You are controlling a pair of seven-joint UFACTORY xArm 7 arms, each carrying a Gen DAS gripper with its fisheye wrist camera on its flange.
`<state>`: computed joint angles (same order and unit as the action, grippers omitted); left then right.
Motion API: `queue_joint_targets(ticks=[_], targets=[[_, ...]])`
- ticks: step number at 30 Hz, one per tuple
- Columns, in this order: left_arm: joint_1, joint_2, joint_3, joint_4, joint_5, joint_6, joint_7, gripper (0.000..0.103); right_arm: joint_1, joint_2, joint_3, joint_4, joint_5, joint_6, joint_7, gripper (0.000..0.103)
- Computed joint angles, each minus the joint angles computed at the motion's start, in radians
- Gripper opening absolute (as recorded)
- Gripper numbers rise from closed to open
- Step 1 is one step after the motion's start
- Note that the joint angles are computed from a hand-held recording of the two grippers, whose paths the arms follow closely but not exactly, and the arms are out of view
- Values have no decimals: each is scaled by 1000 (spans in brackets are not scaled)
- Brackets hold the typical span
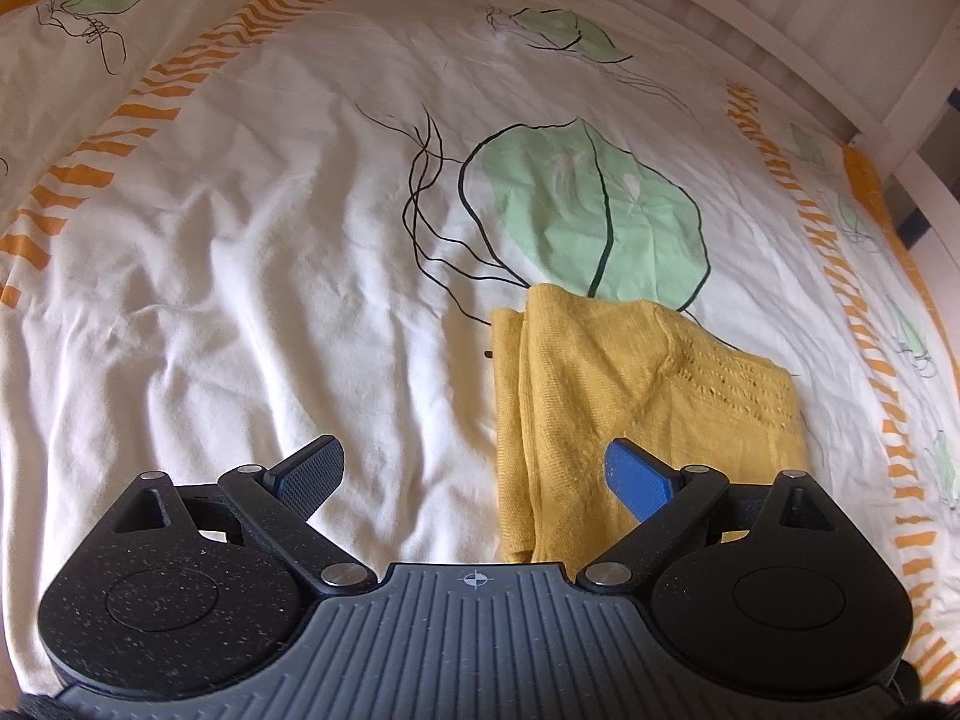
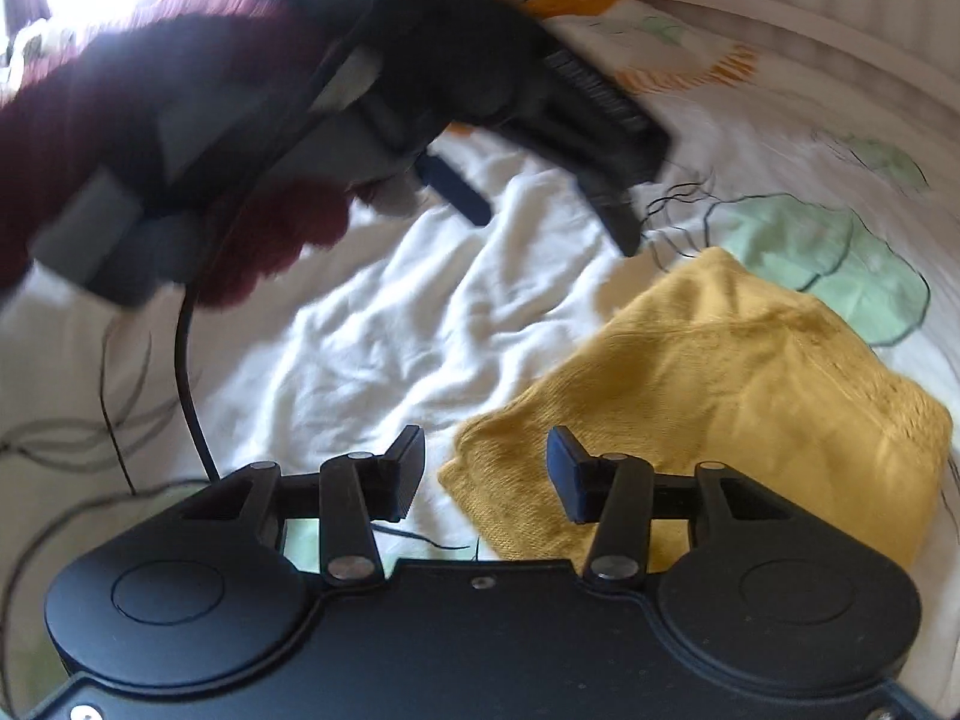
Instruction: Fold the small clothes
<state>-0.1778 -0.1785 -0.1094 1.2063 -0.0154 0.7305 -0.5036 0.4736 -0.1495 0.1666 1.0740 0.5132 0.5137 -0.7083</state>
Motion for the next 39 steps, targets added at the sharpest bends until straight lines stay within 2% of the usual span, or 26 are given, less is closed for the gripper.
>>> queue_joint_targets(ticks=[2,3,4,8,12,14,18,20,21,26,29,30,31,33,34,37,39], targets=[[-2,-1,0,0,-5,0,6,95,-10,10,19,-2,-86,-8,31,27],[-3,0,0,1,-5,0,7,95,-10,12,23,-8,-111,-17,33,22],[-4,0,-1,2,-6,0,9,95,-6,8,19,-14,-107,-21,16,9],[-5,3,-1,3,-7,-2,10,95,14,-31,-10,-18,-21,37,-62,9],[-6,19,-6,14,6,2,1,95,9,-31,-5,-21,-48,83,-68,10],[-7,23,-10,9,17,-15,-14,95,6,-22,-1,-38,-39,47,-57,15],[-10,36,-24,1,62,-71,-57,95,13,-35,-24,-53,80,30,-69,26],[-10,57,-35,11,112,-93,-93,95,13,-55,-29,-71,101,9,-89,52],[-12,70,-39,20,139,-100,-110,95,14,-64,-36,-78,117,6,-98,55],[-30,132,-37,58,215,-102,-185,95,5,-117,-80,-122,205,4,-102,57],[-38,158,-26,70,226,-63,-219,93,-7,-140,-100,-148,229,-2,-94,57],[-41,169,-24,81,231,-18,-221,85,-14,-145,-105,-154,228,-5,-89,57],[-43,171,-20,75,229,-3,-215,84,-22,-152,-107,-161,219,-9,-78,57],[-43,145,-12,26,233,-48,-206,84,-38,-162,-117,-171,205,-19,-61,62],[-43,136,-12,23,231,-34,-197,84,-44,-160,-126,-170,206,-25,-55,65],[-43,112,-16,2,234,-17,-186,85,-65,-147,-147,-158,223,-50,-18,66],[-41,96,-19,-20,242,-23,-184,85,-80,-124,-159,-140,245,-68,20,72]])
